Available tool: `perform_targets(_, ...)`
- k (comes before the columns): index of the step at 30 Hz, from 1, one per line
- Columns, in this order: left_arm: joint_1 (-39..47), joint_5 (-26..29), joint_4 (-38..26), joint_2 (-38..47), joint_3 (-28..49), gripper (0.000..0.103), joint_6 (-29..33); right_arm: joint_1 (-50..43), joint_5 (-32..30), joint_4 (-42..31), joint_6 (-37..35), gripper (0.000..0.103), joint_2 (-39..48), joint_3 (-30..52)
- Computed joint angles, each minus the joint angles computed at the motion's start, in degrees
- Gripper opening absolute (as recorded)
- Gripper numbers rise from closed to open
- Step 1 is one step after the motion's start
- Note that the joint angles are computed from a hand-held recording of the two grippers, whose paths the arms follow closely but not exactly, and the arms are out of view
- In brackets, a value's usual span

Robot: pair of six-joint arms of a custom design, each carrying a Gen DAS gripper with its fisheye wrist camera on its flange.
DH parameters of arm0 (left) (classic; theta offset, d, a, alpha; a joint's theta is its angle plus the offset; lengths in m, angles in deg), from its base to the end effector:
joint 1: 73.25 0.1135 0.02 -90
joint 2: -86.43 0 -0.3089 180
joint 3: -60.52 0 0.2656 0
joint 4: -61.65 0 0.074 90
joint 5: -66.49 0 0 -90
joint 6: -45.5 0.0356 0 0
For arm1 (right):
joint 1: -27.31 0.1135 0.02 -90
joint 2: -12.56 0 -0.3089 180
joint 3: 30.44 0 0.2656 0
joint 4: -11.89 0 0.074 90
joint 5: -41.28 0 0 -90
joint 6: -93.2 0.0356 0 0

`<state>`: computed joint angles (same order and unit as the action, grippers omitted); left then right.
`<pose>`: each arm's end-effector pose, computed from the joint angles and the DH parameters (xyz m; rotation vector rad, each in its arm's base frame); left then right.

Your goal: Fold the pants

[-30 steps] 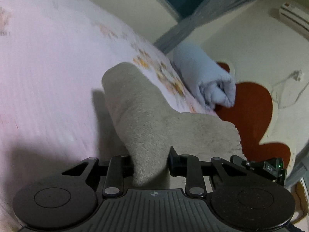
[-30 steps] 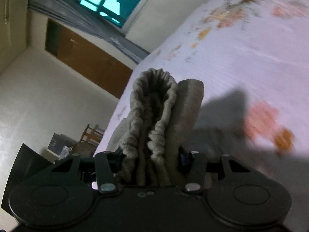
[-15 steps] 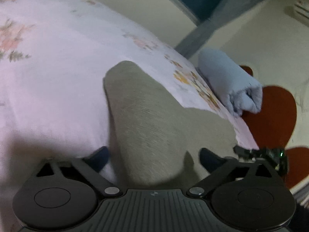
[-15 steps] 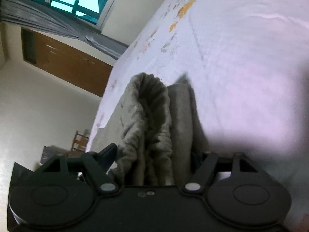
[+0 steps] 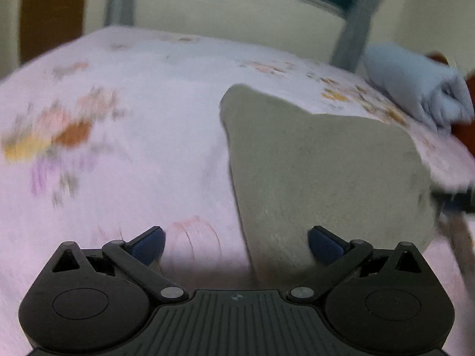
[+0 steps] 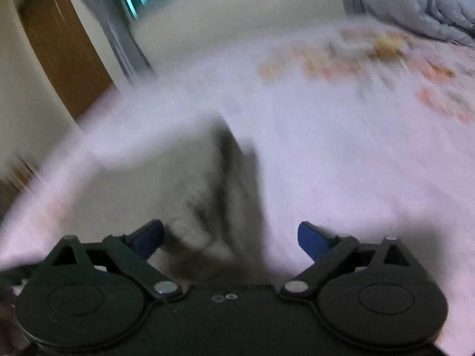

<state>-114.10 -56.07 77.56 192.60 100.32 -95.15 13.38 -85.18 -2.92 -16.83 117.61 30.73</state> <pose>0.2233 -0.1678 0.0866 -0.4311 2.2402 -0.1218 0.3399 -0.0625 0.1400 -0.3472 2.3734 0.5569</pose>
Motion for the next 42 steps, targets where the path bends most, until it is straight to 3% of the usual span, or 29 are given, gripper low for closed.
perform_targets(2,-0.24,0.30,4.95,1.42,-1.96,0.103,-0.40,-2.45,-2.64,1.81,-0.54,0.091,1.54,-1.16)
perform_targets(4,0.65,2.32,1.84,-1.70,-1.92,0.103,-0.83,-3.20,-3.09,-1.27,-1.21,0.091,1.64,0.41)
perform_targets(5,0.04,-0.25,0.82,-3.70,-2.43,0.103,-0.28,-2.95,-2.34,-2.25,-1.78,0.091,0.24,0.73)
perform_targets(7,0.28,-6.24,2.09,-6.56,-2.75,0.103,4.75,-2.52,-3.25,1.57,-1.55,0.089,-4.57,-1.30)
perform_targets(9,5.41,-3.89,0.08,-7.48,0.57,0.103,9.84,-0.71,-3.18,4.95,0.13,0.089,-5.78,-0.57)
perform_targets(13,16.42,6.24,-5.45,0.11,13.02,0.103,16.10,7.01,4.00,7.15,5.32,0.090,-0.92,6.52)
perform_targets(16,19.27,7.58,-5.81,5.78,19.25,0.103,19.95,11.76,9.50,10.65,7.29,0.091,2.91,10.19)
perform_targets(19,20.83,8.39,-10.78,11.51,25.21,0.103,20.78,15.31,19.45,6.90,5.04,0.089,8.63,15.41)
perform_targets(23,20.18,7.45,-9.03,11.50,24.58,0.103,19.81,11.35,11.42,5.69,10.00,0.090,13.04,18.01)
perform_targets(27,15.79,0.31,-11.68,5.17,21.69,0.103,21.31,8.06,6.18,12.16,11.04,0.091,7.45,10.81)
perform_targets(31,9.33,-7.20,-17.45,-4.69,18.64,0.103,18.99,5.05,0.98,11.98,10.09,0.097,-0.69,4.30)
perform_targets(34,2.78,-13.59,-24.81,-12.22,16.91,0.103,13.01,1.83,-4.54,7.10,8.68,0.097,-8.41,1.00)
perform_targets(36,-3.37,-18.40,-33.27,-16.33,16.57,0.103,6.45,-1.77,-9.32,2.27,5.10,0.097,-14.29,-1.62)
perform_targets(39,-15.68,-26.16,-49.26,-19.78,16.49,0.103,-11.80,-9.80,-15.67,-7.00,-5.22,0.097,-25.35,-6.84)
perform_targets(40,-20.97,-28.96,-57.63,-18.85,17.39,0.103,-21.98,-13.97,-19.42,-10.79,-10.42,0.097,-28.70,-8.77)
perform_targets(42,-31.39,-30.56,-73.50,-15.44,19.43,0.103,-42.95,-23.95,-25.08,-27.62,-29.13,0.097,-32.95,-9.71)
